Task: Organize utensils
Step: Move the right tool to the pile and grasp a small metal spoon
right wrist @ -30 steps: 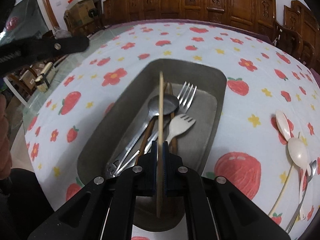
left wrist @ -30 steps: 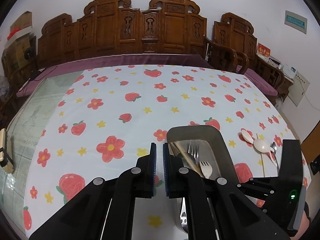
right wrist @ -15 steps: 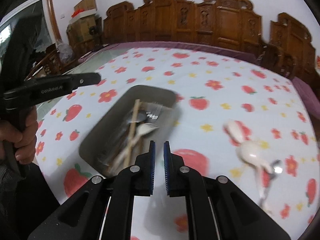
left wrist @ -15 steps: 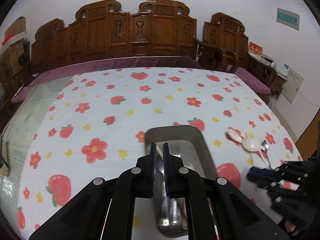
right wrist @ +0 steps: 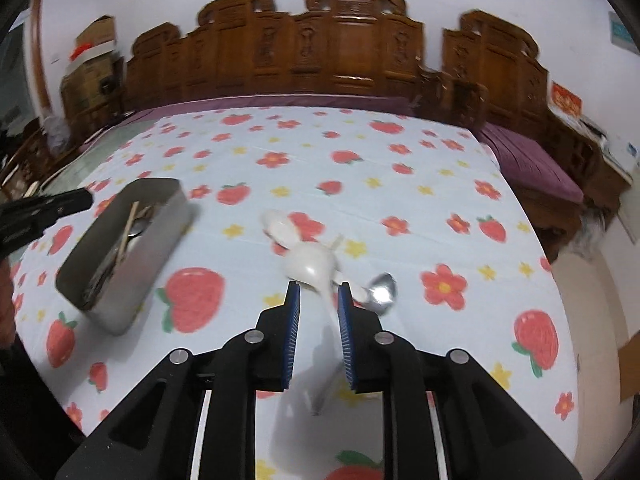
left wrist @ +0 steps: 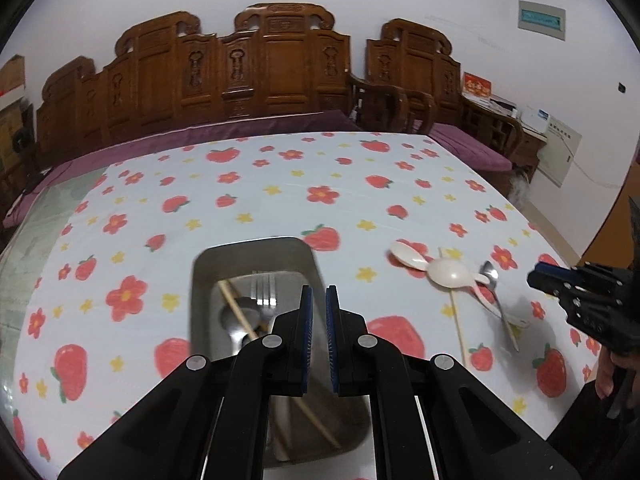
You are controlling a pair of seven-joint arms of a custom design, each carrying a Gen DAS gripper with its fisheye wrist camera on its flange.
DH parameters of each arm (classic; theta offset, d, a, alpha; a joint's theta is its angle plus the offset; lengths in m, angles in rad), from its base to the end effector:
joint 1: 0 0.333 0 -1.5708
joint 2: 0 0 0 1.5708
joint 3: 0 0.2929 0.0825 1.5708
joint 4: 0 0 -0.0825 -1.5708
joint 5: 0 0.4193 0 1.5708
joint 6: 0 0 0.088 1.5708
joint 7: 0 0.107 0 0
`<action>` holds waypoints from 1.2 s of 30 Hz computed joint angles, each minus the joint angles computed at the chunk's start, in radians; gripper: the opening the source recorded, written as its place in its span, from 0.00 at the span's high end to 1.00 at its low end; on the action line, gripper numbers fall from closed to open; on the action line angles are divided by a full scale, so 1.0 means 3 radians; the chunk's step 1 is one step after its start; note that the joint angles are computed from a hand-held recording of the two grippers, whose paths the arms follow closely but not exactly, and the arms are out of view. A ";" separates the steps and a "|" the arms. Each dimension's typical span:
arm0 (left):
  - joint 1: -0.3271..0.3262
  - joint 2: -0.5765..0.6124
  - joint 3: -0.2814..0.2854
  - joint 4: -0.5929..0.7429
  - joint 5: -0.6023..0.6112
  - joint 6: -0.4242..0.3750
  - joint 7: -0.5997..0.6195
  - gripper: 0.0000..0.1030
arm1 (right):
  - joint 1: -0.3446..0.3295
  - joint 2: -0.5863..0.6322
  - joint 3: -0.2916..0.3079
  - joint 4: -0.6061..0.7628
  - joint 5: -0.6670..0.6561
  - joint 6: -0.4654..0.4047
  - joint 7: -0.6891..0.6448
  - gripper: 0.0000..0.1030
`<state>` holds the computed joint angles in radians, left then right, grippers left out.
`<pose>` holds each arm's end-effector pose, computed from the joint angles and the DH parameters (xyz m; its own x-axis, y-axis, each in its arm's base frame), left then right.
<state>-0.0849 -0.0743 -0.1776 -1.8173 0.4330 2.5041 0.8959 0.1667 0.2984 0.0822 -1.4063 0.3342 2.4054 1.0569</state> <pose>0.6024 -0.1685 0.6224 0.1368 -0.9893 0.0500 -0.6569 -0.1284 -0.7430 0.7068 0.1728 0.5905 0.5537 -0.8327 -0.0086 -0.6040 -0.3945 -0.6924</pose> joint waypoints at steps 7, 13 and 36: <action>-0.0108 0.0112 -0.0056 0.0050 -0.0007 0.0054 0.0097 0.79 | -0.0048 0.0084 -0.0018 -0.0071 -0.0005 0.0034 0.0015 0.79; -0.0192 0.0198 -0.0062 0.0091 0.0014 0.0012 0.0163 0.75 | -0.0085 0.0303 0.0052 0.0175 0.0067 -0.0186 -0.0130 0.79; -0.0378 0.0363 -0.0063 0.0180 0.0032 -0.0084 0.0235 0.72 | -0.0034 0.0671 -0.0089 0.0611 -0.0413 -0.0491 0.0516 0.75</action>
